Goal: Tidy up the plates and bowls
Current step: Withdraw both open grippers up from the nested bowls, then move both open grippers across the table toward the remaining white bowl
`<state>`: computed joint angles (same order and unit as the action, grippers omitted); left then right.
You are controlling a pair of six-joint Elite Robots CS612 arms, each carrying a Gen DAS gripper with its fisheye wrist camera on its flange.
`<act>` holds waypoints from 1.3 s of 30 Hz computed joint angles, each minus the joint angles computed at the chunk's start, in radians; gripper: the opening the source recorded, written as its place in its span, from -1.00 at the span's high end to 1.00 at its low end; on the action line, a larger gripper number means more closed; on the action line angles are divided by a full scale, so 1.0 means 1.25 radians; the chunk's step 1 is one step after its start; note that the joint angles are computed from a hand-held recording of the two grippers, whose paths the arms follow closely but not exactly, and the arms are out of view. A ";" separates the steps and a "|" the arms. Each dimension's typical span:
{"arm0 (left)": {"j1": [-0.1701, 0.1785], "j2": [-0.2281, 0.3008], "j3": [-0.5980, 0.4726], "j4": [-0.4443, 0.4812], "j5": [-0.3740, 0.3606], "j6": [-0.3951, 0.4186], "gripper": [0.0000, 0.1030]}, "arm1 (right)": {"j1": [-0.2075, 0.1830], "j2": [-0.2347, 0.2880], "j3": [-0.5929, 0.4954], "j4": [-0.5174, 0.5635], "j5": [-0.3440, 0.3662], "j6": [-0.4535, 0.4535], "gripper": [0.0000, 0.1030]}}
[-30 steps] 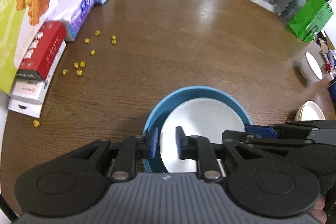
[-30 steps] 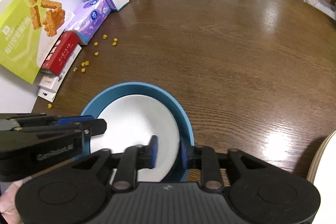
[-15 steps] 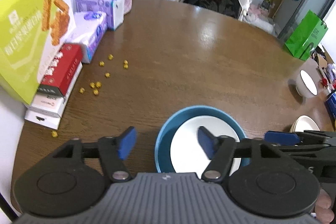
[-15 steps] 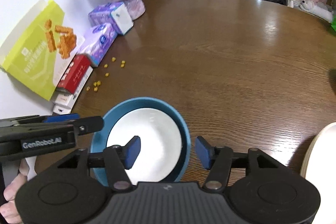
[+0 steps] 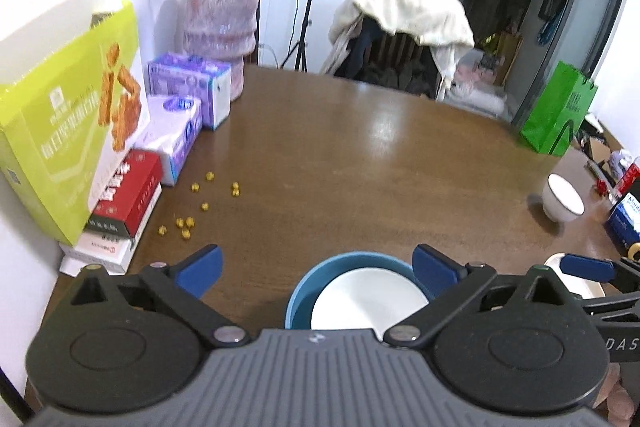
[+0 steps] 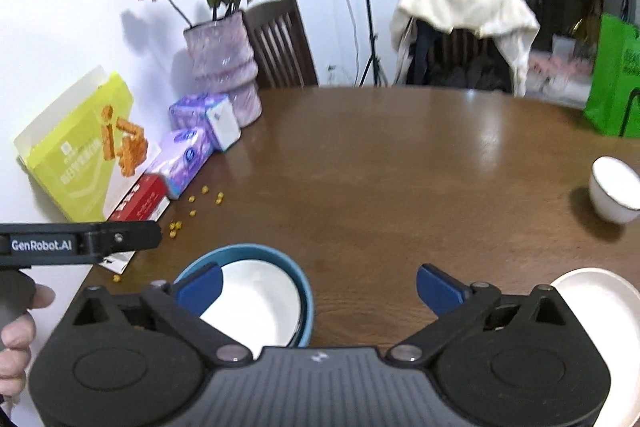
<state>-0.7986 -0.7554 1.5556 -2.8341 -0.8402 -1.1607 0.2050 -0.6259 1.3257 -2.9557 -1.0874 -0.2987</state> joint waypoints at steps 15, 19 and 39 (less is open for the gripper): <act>-0.036 0.019 0.005 -0.101 0.099 0.072 -1.00 | -0.026 -0.023 0.065 -0.100 0.017 0.114 -1.00; -0.039 0.022 0.003 -0.122 0.099 0.079 -1.00 | -0.032 -0.026 0.071 -0.101 0.044 0.121 -1.00; -0.037 0.066 -0.078 -0.141 0.076 0.117 -1.00 | -0.054 -0.026 0.058 -0.067 0.020 0.121 -1.00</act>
<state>-0.8451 -0.6735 1.4576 -3.0109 -0.7446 -1.0150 0.1376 -0.6586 1.3979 -3.0399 -1.0623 -0.1468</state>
